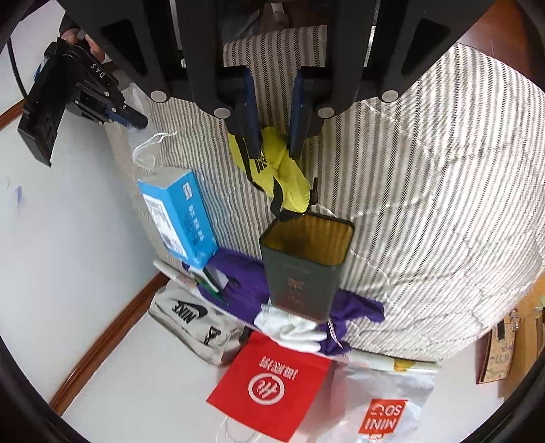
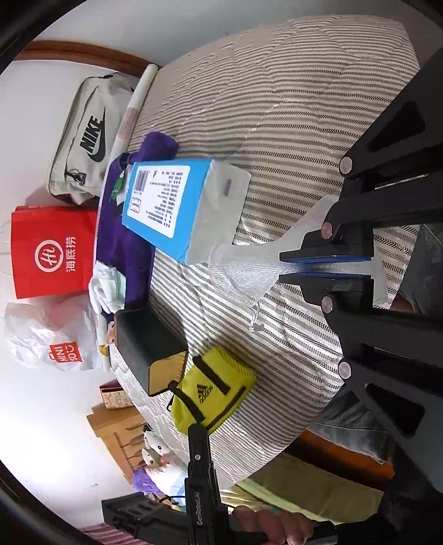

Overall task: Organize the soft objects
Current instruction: 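Carry the yellow pouch onto the gloves with left gripper while right carries the mesh bag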

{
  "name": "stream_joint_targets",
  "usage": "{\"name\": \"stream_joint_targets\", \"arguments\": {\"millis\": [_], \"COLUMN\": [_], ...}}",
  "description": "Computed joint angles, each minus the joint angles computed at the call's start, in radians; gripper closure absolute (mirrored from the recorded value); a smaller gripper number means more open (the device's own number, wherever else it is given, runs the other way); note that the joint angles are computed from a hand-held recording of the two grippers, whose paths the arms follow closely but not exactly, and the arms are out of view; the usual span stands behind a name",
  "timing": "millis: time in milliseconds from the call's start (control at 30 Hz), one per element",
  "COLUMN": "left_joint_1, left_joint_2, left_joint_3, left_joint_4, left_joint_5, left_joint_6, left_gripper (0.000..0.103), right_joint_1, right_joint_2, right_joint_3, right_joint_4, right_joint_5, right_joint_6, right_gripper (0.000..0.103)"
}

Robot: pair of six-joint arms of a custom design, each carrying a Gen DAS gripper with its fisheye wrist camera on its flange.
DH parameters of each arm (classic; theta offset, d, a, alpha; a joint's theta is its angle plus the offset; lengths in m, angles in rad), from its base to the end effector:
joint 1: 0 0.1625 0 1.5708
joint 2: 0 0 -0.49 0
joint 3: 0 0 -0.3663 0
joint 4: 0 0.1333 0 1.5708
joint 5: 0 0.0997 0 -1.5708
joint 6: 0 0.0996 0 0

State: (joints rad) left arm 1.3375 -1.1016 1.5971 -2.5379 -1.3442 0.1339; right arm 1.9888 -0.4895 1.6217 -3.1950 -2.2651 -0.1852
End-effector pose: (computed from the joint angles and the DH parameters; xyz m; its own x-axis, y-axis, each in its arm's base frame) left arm -0.0050 -0.6944 0.3842 -0.9354 0.2406 -0.2590 0.3338 0.8421 -0.4235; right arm 0.3526 -0.6225 0.0409 -0.7450 -0.1834 0.6413 -0.5036 0.7852 -0.3605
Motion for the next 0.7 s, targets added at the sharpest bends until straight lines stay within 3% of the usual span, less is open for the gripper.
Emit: {"name": "stream_joint_targets", "arguments": {"millis": [700], "left_joint_1": [-0.03], "left_joint_2": [-0.031], "left_joint_3": [-0.015], "left_joint_4": [-0.026], "left_joint_5": [0.005], "left_joint_6": [0.039], "left_gripper": [0.088], "right_joint_1": [0.022], "right_joint_2": [-0.017], "right_joint_3": [-0.013], "right_joint_4": [-0.027], "right_joint_5": [-0.038], "right_joint_6": [-0.026], "right_gripper": [0.098]}}
